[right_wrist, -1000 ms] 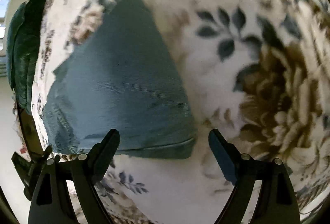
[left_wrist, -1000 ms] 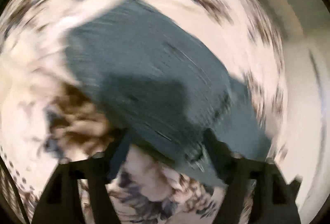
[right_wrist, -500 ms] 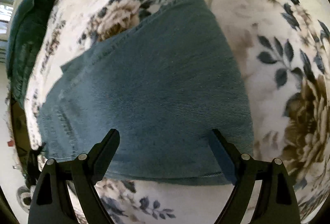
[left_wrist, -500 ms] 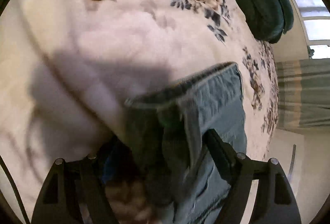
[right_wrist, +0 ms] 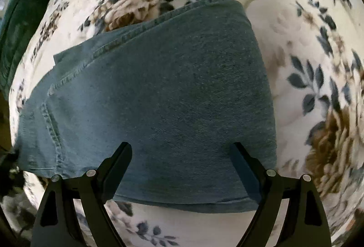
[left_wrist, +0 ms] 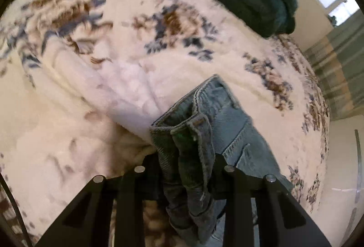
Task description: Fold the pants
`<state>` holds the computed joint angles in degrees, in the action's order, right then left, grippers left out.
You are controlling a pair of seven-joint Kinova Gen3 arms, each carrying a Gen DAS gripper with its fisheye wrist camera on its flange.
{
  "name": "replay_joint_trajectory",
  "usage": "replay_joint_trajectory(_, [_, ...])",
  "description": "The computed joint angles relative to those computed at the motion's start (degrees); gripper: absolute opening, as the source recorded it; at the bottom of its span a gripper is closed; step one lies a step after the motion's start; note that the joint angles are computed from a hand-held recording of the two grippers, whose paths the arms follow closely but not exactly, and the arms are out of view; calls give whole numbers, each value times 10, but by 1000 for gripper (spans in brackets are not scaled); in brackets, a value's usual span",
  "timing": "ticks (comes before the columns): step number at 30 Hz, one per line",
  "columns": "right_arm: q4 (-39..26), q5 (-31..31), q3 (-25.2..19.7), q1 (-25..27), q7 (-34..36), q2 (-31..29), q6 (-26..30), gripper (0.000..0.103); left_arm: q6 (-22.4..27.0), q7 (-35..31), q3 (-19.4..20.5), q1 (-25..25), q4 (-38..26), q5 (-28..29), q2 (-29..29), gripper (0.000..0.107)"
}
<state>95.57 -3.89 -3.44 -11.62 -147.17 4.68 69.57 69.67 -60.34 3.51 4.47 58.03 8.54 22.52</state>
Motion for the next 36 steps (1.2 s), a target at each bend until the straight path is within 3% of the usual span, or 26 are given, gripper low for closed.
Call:
replay_joint_trajectory(3, [-16, 13, -4, -7, 8, 11, 22, 90, -8, 23, -4, 20, 3, -18, -19, 26])
replay_joint_trajectory(10, [-10, 4, 0, -3, 26, 9, 12, 90, -1, 17, 9, 52, -26, -38, -32, 25])
replay_joint_trajectory(17, [18, -13, 8, 15, 28, -25, -9, 90, -48, -47, 47, 79, -42, 13, -43, 23])
replay_joint_trajectory(22, [67, -48, 31, 57, 32, -80, -30, 90, -68, -77, 76, 146, -37, 33, -41, 23])
replay_joint_trajectory(26, [92, -54, 48, 89, 41, -114, -15, 90, -73, -89, 95, 214, -17, 35, -25, 23])
replay_joint_trajectory(31, [121, -53, 74, 133, 69, -145, 15, 90, -25, -139, 98, 310, -19, -18, 31, 23])
replay_joint_trajectory(36, [136, -60, 99, 169, 109, -166, 22, 90, -6, -200, 94, 340, -13, -46, 56, 26])
